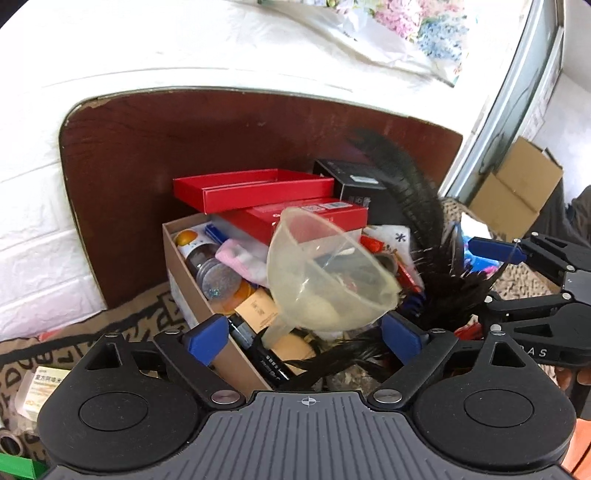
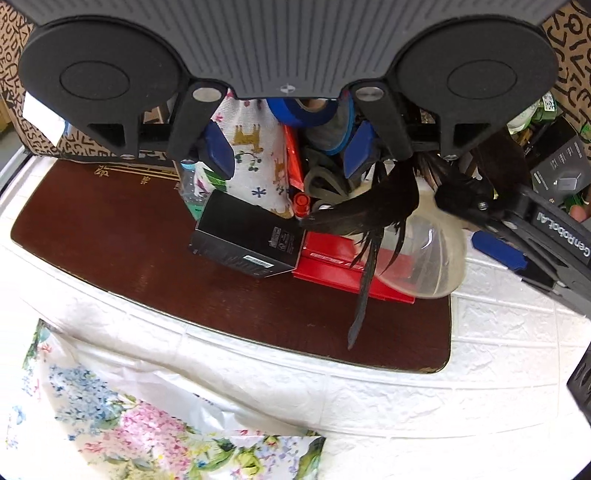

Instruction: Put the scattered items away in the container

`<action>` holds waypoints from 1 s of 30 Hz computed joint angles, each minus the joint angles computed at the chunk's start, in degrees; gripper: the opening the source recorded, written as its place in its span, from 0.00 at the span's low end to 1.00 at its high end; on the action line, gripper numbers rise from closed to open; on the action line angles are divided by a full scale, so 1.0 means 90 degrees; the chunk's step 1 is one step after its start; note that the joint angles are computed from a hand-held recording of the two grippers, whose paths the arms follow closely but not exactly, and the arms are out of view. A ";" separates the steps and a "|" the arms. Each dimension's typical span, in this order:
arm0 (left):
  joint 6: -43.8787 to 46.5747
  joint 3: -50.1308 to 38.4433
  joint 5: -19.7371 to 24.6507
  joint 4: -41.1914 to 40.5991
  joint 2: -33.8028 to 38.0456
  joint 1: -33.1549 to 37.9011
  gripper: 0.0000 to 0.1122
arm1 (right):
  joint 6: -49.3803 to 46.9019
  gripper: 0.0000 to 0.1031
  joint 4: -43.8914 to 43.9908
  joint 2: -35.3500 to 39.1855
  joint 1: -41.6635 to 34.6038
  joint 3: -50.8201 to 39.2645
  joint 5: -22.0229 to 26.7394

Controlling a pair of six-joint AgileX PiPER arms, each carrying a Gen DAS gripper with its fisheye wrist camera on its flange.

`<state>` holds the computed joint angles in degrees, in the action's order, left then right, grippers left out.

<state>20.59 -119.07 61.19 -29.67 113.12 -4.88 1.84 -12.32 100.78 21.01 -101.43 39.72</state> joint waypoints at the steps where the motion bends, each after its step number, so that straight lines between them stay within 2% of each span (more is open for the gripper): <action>1: 0.0016 0.0059 -0.0040 0.0014 -0.0046 0.0001 0.86 | 0.0071 0.72 -0.0055 -0.0044 -0.0006 0.0045 -0.0027; 15: 0.0302 0.0728 -0.0103 -0.0434 -0.0542 0.0420 0.86 | 0.0317 0.75 -0.0281 -0.0363 0.0030 0.0299 -0.0046; 17: 0.0408 0.0991 -0.0250 -0.0448 -0.0727 0.0440 0.86 | 0.0384 0.76 -0.0345 -0.0384 0.0070 0.0296 0.0000; 19: 0.0673 0.1598 -0.0696 -0.0507 -0.1159 0.0433 0.86 | 0.0452 0.79 -0.0382 -0.0449 0.0115 0.0319 0.0039; 20: 0.0813 0.1946 -0.0963 -0.0534 -0.1417 0.0413 0.88 | 0.0489 0.81 -0.0388 -0.0511 0.0140 0.0351 0.0057; 21: 0.0853 0.2325 -0.1279 -0.0485 -0.1707 0.0363 0.91 | 0.0553 0.88 -0.0412 -0.0586 0.0170 0.0390 0.0079; 22: 0.0702 0.2746 -0.1690 -0.0274 -0.2046 0.0243 0.92 | 0.0657 0.95 -0.0472 -0.0688 0.0217 0.0459 0.0083; 23: 0.0402 0.3135 -0.2117 0.0093 -0.2371 0.0075 0.92 | 0.0752 0.96 -0.0527 -0.0828 0.0265 0.0574 0.0064; 25: -0.0525 0.3675 -0.2659 0.1109 -0.2893 -0.0302 0.92 | 0.0765 0.98 -0.0535 -0.1109 0.0351 0.0762 0.0103; 30: -0.2551 0.4663 -0.3023 0.3159 -0.3867 -0.1153 0.92 | 0.0992 0.99 -0.0793 -0.1794 0.0640 0.1206 0.0476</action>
